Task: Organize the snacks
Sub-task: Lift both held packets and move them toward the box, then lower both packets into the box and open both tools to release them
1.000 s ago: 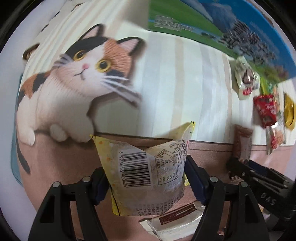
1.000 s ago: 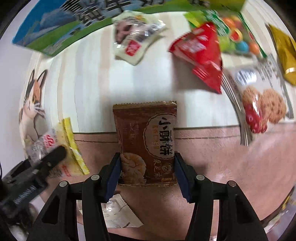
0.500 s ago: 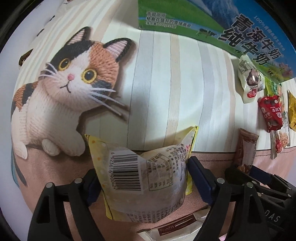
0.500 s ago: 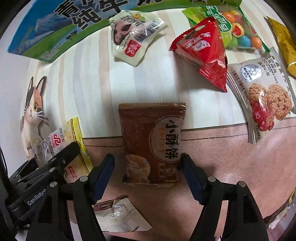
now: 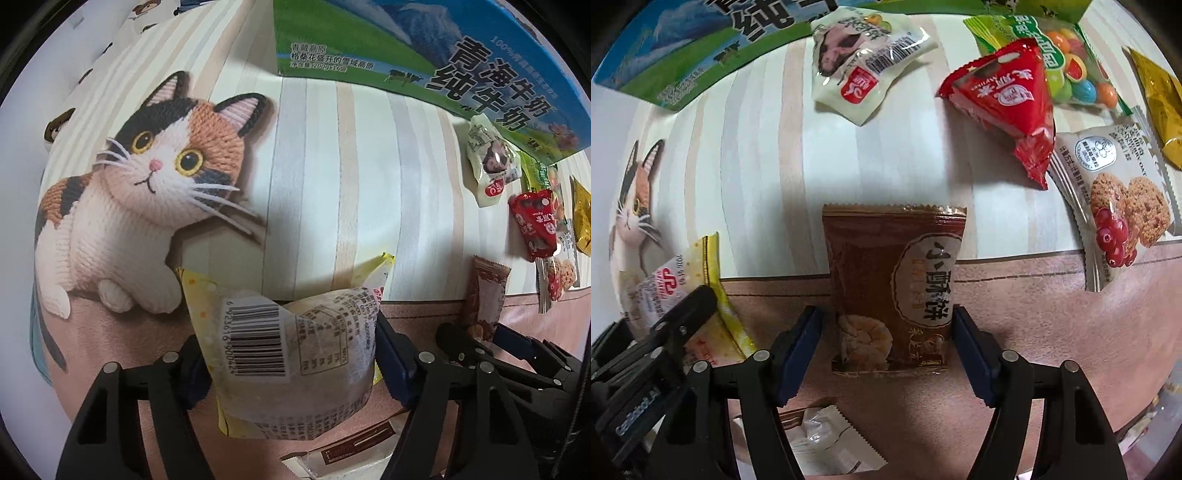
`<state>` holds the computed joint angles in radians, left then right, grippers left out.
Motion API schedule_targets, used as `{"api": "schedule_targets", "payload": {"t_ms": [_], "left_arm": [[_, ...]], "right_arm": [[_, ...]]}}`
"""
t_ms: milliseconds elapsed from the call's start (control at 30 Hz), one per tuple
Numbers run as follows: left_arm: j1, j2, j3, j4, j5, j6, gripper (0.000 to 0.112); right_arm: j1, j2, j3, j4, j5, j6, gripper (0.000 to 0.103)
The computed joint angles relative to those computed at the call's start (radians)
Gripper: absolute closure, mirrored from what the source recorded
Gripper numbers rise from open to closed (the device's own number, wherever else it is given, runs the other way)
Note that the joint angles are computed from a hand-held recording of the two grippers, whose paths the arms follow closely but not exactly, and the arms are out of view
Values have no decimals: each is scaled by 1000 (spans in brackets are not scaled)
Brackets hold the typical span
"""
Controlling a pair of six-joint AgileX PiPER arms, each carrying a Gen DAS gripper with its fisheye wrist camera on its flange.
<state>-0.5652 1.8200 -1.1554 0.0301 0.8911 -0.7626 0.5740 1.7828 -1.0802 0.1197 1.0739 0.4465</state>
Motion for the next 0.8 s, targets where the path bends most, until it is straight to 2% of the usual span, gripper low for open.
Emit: {"api": "schedule_targets", "payload": {"t_ms": [33,67,267,333,500,667,800], "left_arm": [[-6,-8,-1,4,8,-7,41],[-13,-19,-3,9,17,-17,41],[-28,-81,8,9,50,-31,41],[-16,-95,27,7,31,-19,41],[-10,-185,11,-12,81,3,41],[-1,-265,-72,-19,158,22,41],[13,-268,-218,-30,226,56,41]], "right_arm": [[13,-1,-2,-10,1,8,43],[22,-6,-2,-18,-1,11,45],[27,-45,22,-17,-19,1,46],[20,-70,33,-10,-16,-7,46],[-39,-136,58,16,-7,-66,46],[-127,-222,37,61,48,-141,46],[-206,-268,-46,99,121,-200,46]]}}
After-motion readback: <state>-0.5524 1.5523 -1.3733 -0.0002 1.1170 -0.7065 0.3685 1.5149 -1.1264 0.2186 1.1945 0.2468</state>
